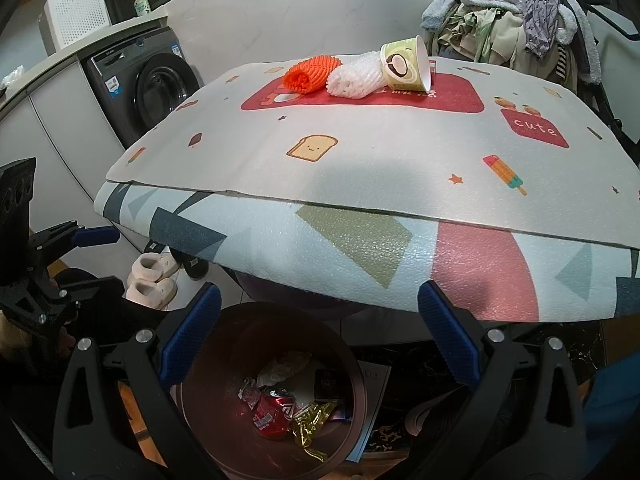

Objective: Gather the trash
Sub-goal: 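Move both tools back over the table toward the remaining items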

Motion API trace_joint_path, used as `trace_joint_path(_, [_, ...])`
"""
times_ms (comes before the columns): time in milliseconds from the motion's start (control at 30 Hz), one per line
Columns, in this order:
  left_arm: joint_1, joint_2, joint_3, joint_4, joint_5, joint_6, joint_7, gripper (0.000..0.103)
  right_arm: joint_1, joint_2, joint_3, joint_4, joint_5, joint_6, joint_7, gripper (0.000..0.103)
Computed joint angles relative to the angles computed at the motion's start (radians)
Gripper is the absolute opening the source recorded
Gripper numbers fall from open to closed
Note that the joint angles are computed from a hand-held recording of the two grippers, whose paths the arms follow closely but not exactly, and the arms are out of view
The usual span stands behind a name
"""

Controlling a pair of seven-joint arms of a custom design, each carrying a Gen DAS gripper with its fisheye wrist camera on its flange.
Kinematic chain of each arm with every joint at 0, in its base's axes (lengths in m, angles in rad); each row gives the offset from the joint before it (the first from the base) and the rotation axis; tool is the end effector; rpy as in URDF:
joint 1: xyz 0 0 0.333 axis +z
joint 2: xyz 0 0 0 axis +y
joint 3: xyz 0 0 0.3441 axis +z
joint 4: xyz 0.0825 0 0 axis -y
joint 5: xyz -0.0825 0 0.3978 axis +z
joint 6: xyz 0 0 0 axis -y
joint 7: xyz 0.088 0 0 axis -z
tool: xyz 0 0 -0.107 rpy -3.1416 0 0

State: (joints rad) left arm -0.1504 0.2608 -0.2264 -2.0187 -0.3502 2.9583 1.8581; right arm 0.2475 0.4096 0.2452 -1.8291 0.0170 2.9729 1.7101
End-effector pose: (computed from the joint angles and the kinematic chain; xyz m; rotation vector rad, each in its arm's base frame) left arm 0.6225 -0.2109 0.4195 -1.5968 2.1965 -0.9186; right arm 0.6384 0.3159 0.4210 -1.9300 1.4527 -0.3209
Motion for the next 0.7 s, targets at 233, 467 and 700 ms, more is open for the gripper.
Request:
trace_joint_path(233, [-0.032, -0.01, 0.045, -0.017, 0.052, 0.043, -0.079, 0.097, 0.002, 0.003, 0.0, 0.003, 0.001, -0.008, -0.007, 0.097])
trace_joint_path(467, [0.011, -0.013, 0.004, -0.021, 0.017, 0.081, -0.075, 0.097, -0.002, 0.0, 0.0, -0.002, 0.009, 0.001, -0.002, 0.097])
trace_joint_path(700, [0.094, -0.008, -0.083, 0.009, -0.143, 0.13, 0.05, 0.097, 0.016, 0.001, -0.049, 0.02, -0.001, 0.006, 0.072, 0.097])
